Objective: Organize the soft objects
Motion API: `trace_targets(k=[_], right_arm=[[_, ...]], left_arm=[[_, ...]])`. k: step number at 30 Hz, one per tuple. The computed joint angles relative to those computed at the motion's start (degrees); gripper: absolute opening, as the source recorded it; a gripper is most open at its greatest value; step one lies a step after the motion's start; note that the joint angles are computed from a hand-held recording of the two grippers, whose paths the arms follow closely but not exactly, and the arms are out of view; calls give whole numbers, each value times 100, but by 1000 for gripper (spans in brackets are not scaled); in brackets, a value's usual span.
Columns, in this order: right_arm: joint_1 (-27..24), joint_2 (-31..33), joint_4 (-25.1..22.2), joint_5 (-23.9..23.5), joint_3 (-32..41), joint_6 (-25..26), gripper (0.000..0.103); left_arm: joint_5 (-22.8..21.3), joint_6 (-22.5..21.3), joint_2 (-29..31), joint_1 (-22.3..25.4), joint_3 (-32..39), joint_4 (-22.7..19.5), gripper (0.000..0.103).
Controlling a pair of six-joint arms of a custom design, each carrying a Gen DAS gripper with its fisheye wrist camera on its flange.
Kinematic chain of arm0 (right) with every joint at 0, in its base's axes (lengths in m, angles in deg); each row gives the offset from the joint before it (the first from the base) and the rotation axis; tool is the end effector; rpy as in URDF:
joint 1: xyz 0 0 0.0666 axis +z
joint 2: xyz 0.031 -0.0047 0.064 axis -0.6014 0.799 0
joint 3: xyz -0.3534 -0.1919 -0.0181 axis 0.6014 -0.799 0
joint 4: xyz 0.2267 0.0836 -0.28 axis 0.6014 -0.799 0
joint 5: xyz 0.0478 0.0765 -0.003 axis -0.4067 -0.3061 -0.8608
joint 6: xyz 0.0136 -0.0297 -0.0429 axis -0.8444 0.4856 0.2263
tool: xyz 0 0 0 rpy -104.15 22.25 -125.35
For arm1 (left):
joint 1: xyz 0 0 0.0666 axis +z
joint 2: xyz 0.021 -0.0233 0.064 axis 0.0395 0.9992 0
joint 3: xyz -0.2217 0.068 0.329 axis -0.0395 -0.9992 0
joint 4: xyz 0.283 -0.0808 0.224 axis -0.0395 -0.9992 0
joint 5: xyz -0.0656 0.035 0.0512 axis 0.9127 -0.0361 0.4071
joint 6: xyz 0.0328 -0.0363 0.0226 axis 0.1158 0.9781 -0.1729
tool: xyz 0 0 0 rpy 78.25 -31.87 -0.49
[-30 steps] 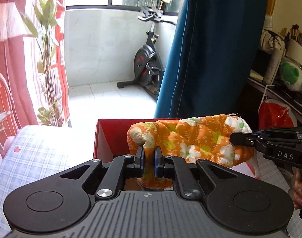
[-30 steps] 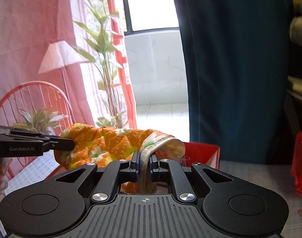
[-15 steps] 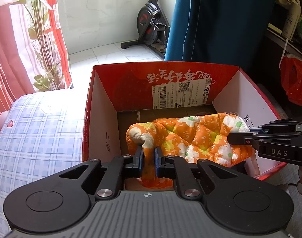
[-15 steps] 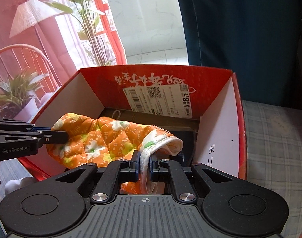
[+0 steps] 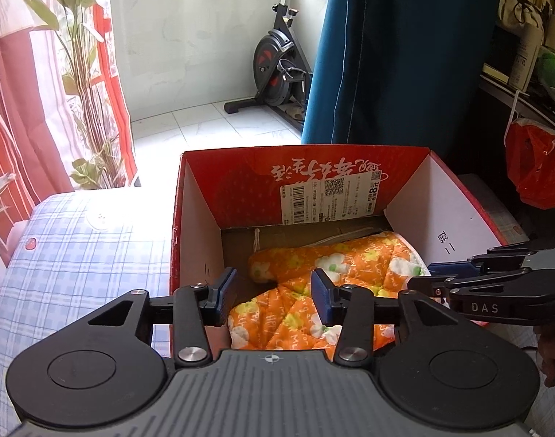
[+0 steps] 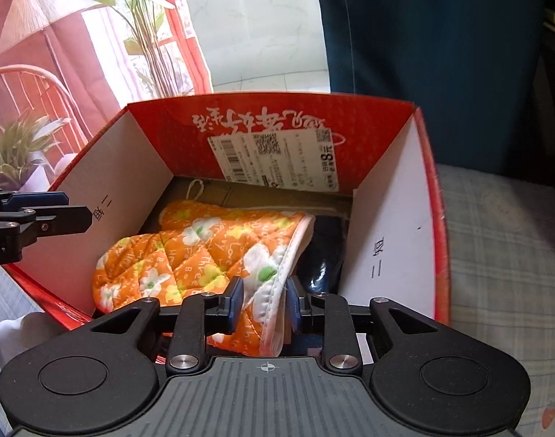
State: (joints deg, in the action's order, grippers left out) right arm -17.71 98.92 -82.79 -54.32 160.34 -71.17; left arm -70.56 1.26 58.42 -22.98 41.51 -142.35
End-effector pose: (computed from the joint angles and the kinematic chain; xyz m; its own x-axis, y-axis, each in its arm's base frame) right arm 0.4640 0.1556 0.5095 -0.7535 0.2900 -0.5901 0.1970 0.9558 0.2182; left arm 0.5405 -0.2612 0.5474 -0.5772 0.4005 -0.7117 0.5880 0.8086 -0.0218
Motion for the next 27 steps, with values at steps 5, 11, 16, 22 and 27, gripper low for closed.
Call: trace_targets(k=[5, 11, 16, 22, 27], right_arm=[[175, -261, 111, 340, -66, 156, 26], [593, -692, 279, 818, -244, 338, 26], [989, -1121, 556, 1141, -562, 228, 26], [1601, -1682, 881, 1529, -1125, -160, 26], [2254, -1988, 846, 1941, -1576, -650, 27]], left_arm=[[-31, 5, -302, -9, -378, 267, 48], [-9, 74, -957, 25, -1184, 681, 48], [72, 114, -1562, 90, -1934, 969, 48], [297, 37, -2393, 206, -2998, 1289, 48], [478, -27, -2933, 317, -3782, 1398, 48]])
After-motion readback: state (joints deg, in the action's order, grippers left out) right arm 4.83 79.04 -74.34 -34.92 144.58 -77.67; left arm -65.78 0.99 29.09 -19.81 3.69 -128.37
